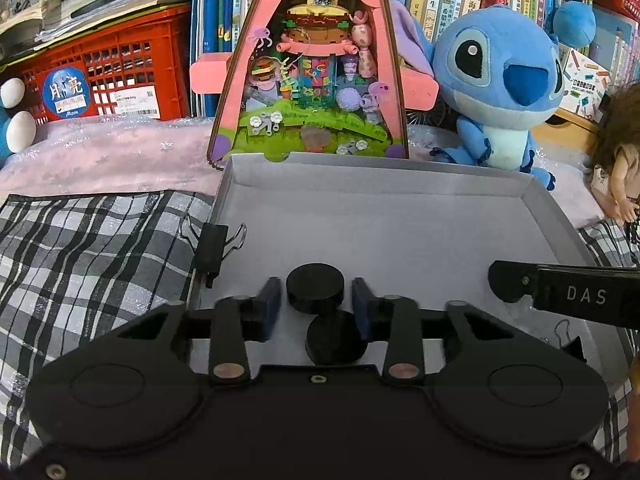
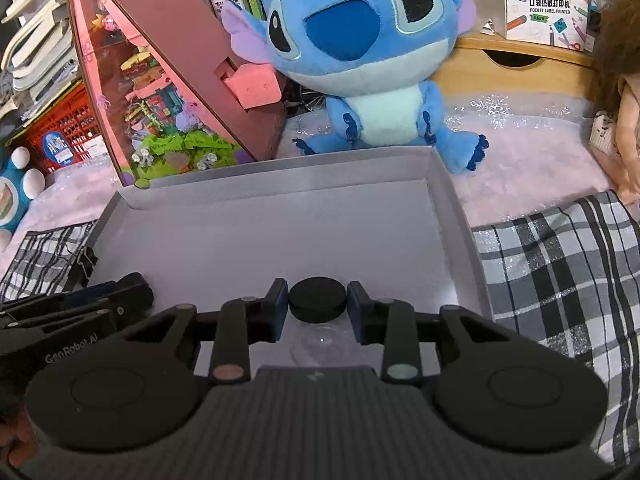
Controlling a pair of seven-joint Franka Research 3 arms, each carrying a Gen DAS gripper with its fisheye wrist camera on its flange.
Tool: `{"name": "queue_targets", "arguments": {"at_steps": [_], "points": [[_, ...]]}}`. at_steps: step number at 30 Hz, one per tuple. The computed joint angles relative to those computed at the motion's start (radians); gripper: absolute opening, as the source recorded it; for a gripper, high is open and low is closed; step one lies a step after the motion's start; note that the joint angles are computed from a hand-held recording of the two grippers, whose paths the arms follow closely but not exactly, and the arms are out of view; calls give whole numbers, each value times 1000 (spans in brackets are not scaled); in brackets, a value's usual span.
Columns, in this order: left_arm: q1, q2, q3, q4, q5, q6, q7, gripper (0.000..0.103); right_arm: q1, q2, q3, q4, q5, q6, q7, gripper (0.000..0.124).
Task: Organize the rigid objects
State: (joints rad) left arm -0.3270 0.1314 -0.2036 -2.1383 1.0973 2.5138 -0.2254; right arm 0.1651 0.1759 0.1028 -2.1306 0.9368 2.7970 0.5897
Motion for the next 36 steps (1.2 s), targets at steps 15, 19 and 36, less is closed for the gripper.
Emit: {"name": "queue_targets", "arguments": {"at_steps": [15, 19, 36], "points": [[-38, -157, -82, -98, 94, -72, -78, 75, 16, -188, -47, -146, 321, -46, -378, 82], [-51, -200, -114, -132, 97, -95, -102, 76, 29, -262, -82, -210, 358, -76, -452, 84], [-136, -321, -229, -268, 55, -172, -206, 78, 27, -508, -189, -459, 369, -175, -602, 88]]}}
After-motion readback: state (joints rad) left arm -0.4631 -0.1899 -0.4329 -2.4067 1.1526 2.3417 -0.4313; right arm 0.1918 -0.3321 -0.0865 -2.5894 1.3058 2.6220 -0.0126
